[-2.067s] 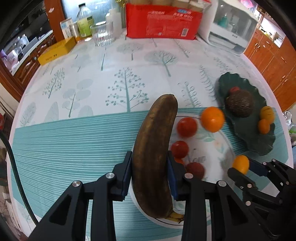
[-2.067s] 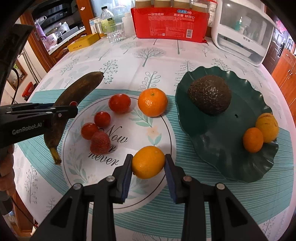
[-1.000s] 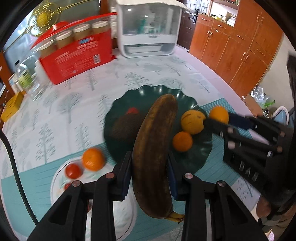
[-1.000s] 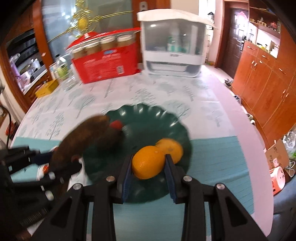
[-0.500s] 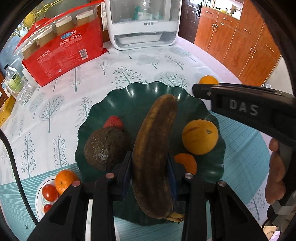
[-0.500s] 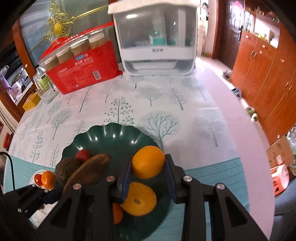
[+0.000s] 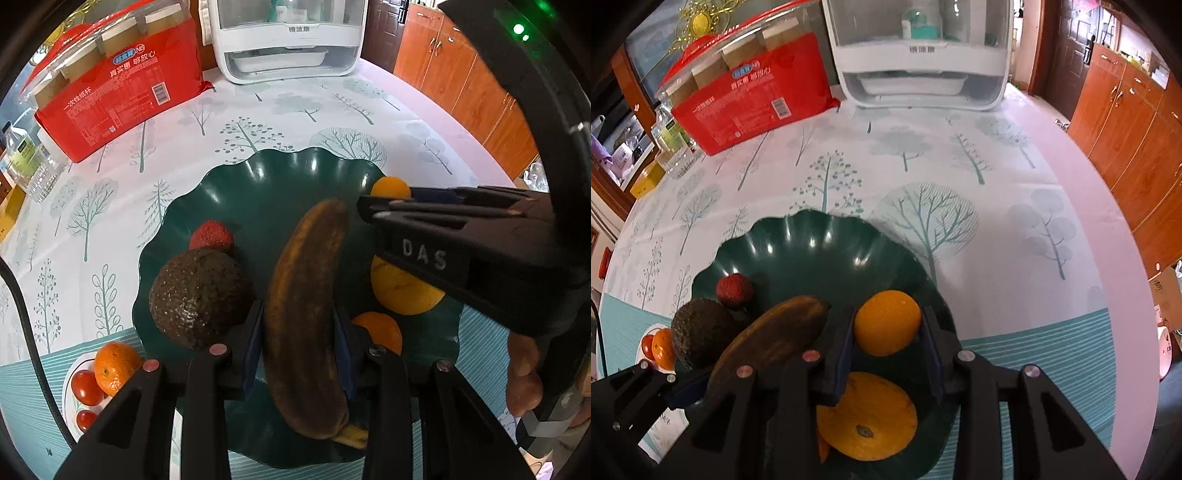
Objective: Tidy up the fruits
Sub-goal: 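Carry the banana in left gripper while right gripper carries the orange to the green plate, then open left gripper releasing the banana while right gripper releases the orange onto the plate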
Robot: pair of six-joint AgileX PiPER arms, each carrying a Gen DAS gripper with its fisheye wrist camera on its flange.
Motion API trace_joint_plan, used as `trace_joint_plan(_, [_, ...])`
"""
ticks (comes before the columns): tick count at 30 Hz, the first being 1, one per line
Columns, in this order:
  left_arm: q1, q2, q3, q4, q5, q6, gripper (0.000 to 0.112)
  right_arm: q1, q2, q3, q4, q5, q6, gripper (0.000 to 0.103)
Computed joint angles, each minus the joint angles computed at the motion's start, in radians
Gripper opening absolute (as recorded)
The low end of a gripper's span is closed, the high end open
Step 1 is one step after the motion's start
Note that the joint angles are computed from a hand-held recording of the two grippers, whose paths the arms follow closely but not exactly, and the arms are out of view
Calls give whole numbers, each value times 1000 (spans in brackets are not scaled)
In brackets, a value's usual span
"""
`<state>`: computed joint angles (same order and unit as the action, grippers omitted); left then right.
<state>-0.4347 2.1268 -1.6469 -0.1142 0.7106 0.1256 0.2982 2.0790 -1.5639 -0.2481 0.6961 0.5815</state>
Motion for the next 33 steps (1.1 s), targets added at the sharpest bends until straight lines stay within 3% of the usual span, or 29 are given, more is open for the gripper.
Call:
trace_joint_plan(5, [-4,-35,25,-12,-25,24,50,-9,14,-3,66,0,-56,36])
trace_joint_plan(10, [-9,-81,63,21,-53,-5,69,4,1,14,44,-2,-43,41])
trace_joint_plan(12, [-4,-91,65,7,-46,5,72,5,-10,28,44,-12,-39,43])
trace_joint_plan(33, [87,-252,186,-28,-51,19,79,74,-167,140,-100,-21,146,46])
